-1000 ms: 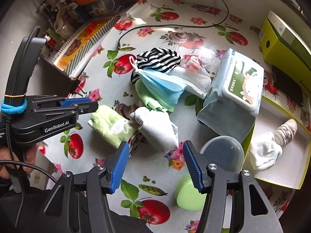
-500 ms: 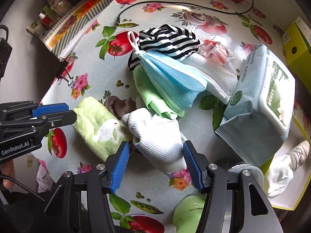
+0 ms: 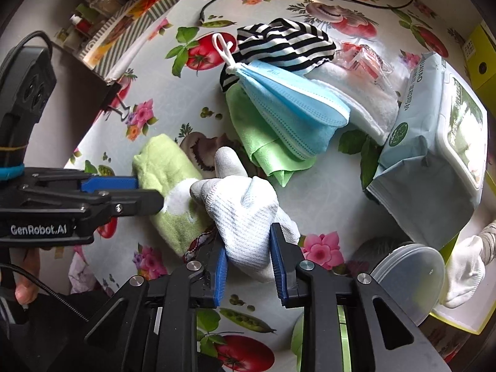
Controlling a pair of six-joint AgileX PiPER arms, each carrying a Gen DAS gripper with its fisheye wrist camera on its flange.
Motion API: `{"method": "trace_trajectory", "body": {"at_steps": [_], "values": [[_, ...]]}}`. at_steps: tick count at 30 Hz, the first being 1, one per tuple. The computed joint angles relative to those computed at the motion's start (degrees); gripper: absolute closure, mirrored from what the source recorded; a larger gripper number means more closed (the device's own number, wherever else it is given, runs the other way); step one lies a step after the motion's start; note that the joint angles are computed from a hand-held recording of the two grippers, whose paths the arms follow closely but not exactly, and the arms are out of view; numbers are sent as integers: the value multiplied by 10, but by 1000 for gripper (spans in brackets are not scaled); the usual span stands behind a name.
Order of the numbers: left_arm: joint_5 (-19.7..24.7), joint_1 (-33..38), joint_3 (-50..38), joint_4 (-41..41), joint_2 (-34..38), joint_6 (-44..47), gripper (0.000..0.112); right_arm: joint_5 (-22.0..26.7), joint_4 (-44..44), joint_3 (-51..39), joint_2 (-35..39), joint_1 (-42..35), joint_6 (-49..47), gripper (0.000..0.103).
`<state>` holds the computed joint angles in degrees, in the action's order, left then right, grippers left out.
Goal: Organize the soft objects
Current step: 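Grasp the white knit glove with the right tool while the left tool approaches the green towel, then grasp the rolled green towel with the left tool while the right tool lifts the glove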
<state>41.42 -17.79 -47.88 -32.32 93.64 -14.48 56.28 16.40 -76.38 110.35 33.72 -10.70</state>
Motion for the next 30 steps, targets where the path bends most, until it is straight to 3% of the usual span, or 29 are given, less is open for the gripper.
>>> {"method": "trace_trajectory", "body": {"at_steps": [8, 13, 22, 30], "values": [[-17, -3, -56, 8, 37, 13, 67, -8, 21, 26, -25, -8, 6, 79], [-16, -14, -49, 53, 21, -29, 67, -17, 15, 32, -46, -20, 20, 79], [-11, -36, -43, 11, 48, -8, 67, -17, 5, 33, -61, -27, 34, 79], [-2, -76, -105, 87, 95, -73, 67, -24, -2, 51, -85, -34, 53, 79]]}}
